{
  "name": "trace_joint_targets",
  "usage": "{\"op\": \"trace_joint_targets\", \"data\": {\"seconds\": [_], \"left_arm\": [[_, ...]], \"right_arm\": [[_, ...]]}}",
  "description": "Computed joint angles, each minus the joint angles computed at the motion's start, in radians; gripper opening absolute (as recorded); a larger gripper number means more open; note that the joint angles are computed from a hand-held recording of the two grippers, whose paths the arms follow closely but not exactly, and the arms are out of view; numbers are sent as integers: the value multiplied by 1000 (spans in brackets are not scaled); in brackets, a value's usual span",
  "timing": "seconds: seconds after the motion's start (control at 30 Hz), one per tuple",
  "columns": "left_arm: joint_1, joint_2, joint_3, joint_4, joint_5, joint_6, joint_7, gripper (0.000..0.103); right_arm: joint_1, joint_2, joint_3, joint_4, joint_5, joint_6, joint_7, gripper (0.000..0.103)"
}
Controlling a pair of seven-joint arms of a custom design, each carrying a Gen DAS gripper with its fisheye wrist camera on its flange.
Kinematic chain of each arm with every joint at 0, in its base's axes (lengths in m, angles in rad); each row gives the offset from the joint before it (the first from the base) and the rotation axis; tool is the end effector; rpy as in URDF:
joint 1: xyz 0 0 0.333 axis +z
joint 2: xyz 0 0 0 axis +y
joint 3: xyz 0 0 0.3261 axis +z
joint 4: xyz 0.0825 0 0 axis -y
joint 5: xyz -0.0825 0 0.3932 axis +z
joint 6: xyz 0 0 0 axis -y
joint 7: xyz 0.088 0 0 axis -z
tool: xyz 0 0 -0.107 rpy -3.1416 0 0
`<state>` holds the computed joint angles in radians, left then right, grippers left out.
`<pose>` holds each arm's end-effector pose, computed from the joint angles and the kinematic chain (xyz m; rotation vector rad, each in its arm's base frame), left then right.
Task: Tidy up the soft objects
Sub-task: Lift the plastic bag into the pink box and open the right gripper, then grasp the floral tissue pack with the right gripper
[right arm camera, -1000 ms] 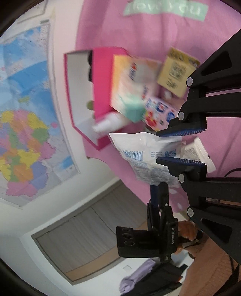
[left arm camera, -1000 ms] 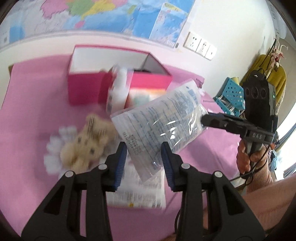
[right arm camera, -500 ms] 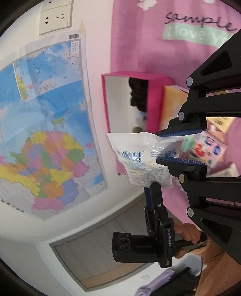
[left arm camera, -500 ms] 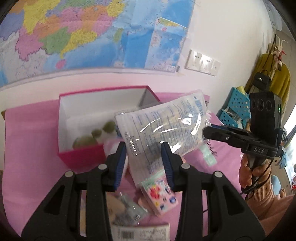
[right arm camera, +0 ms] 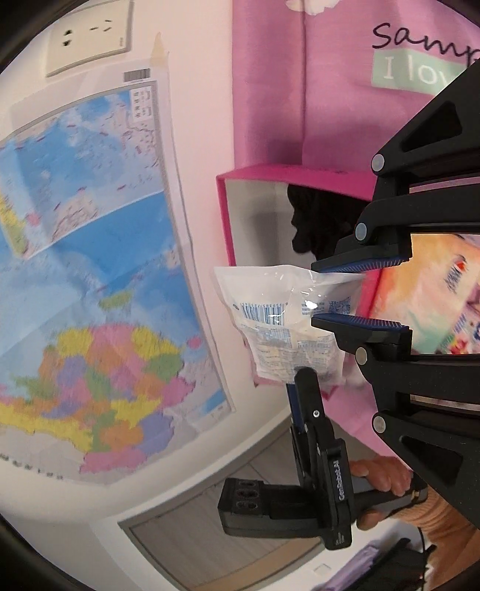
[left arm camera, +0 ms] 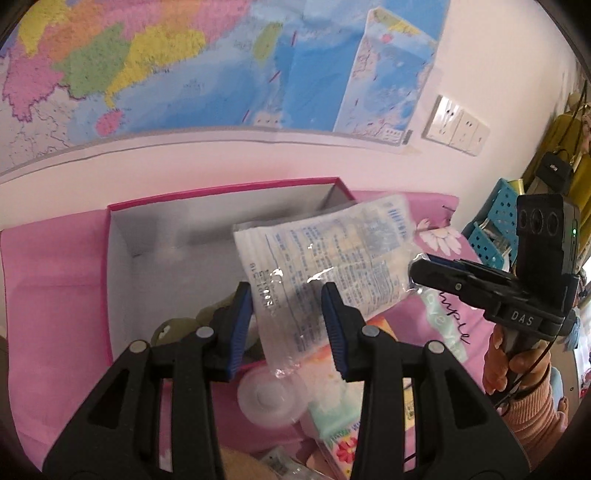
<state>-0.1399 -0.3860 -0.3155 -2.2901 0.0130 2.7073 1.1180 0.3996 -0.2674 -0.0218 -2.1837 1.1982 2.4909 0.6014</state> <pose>0.4361 -0.2362 0.5941 -1.8032 1.8746 -0.9591 0.4875 0.1872 0.5686 -1.8004 1.0101 0.0227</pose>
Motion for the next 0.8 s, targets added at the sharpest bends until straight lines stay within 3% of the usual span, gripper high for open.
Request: {"op": "trace_joint_targets", "data": {"seconds": [0.17,0.27,0.37,0.8], "left_arm": [[18,56,-7,36,30,-25,-28,41],[33,53,-22,30,80,-18,-72,41],[43,22,-35,-1,125,1,-106,41],[62,-211,-66,-197,90,109,-138,41]], "right_arm": [[-16,72,19,45,-51,31,72,25],[-23,94,47,47,-129,101,142,37],[-10,78,54,18,-160,177,160,40],[50,-60,-15,-88,-136,122,91,43]]}}
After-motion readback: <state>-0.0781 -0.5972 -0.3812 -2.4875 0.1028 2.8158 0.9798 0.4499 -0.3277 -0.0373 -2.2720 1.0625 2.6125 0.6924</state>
